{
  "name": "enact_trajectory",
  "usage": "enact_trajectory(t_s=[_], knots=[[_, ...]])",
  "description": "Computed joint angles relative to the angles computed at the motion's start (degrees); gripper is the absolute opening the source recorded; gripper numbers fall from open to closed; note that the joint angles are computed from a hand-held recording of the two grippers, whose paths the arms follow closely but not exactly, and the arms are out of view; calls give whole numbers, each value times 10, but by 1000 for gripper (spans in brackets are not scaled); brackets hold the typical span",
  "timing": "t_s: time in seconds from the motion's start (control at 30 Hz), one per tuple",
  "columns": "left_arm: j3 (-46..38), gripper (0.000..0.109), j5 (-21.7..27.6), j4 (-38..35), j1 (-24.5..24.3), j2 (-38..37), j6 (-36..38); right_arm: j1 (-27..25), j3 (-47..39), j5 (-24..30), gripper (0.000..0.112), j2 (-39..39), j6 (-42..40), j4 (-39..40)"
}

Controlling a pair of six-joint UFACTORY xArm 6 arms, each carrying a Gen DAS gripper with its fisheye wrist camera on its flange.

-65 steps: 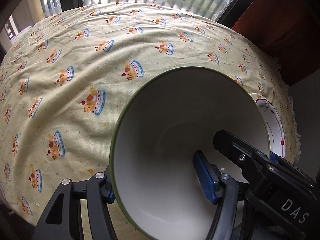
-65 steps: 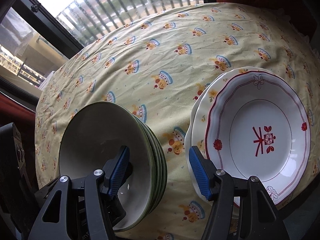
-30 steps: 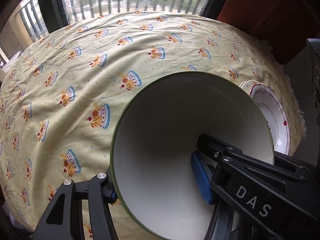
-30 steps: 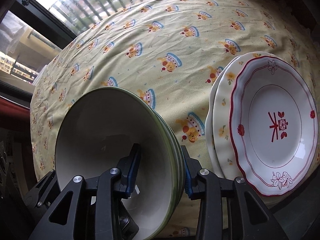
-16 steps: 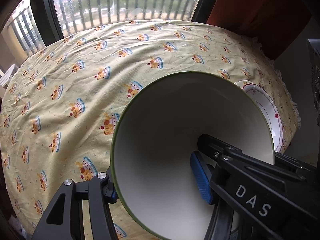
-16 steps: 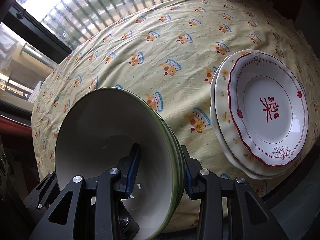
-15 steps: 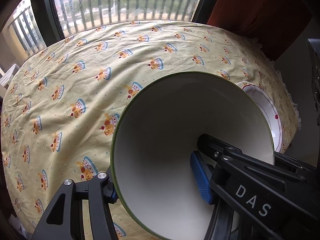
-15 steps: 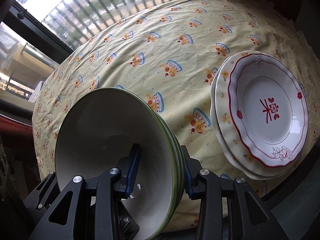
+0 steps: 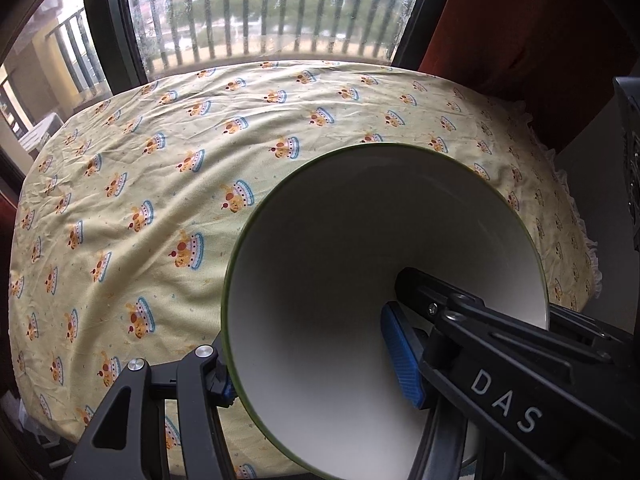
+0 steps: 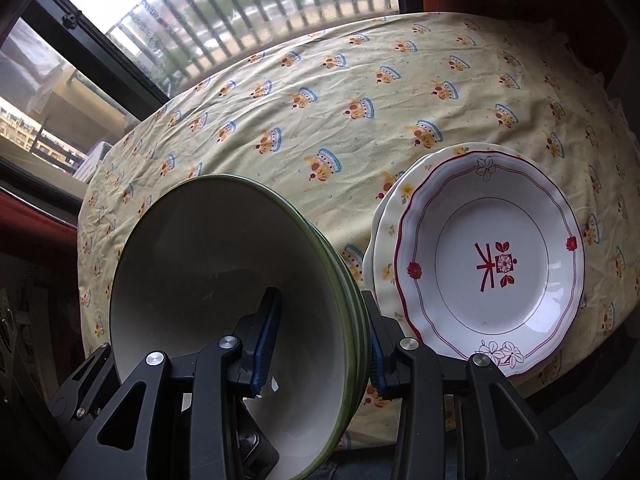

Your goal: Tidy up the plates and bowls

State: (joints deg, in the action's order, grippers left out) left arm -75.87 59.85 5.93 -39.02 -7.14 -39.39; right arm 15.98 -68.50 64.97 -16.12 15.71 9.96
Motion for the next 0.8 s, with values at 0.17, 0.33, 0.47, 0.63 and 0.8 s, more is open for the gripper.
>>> enact_trajectory(t_s=[0.17, 0.33, 0.47, 0.63, 0.8], knots=[[-41, 61, 1, 21, -25, 34, -43, -37, -5, 9, 42, -6, -53, 13], [-79, 61, 3, 34, -45, 70, -83, -77, -8, 19, 42, -6, -105, 29], [-115, 61, 8, 45, -63, 103, -121, -111, -14, 29, 42, 0, -152, 41], [-168, 61, 16, 64, -85, 153, -167, -152, -18, 34, 42, 10, -215, 57], [-220, 61, 34, 60, -100, 200, -200, -188, -33, 47, 42, 31, -270, 66]])
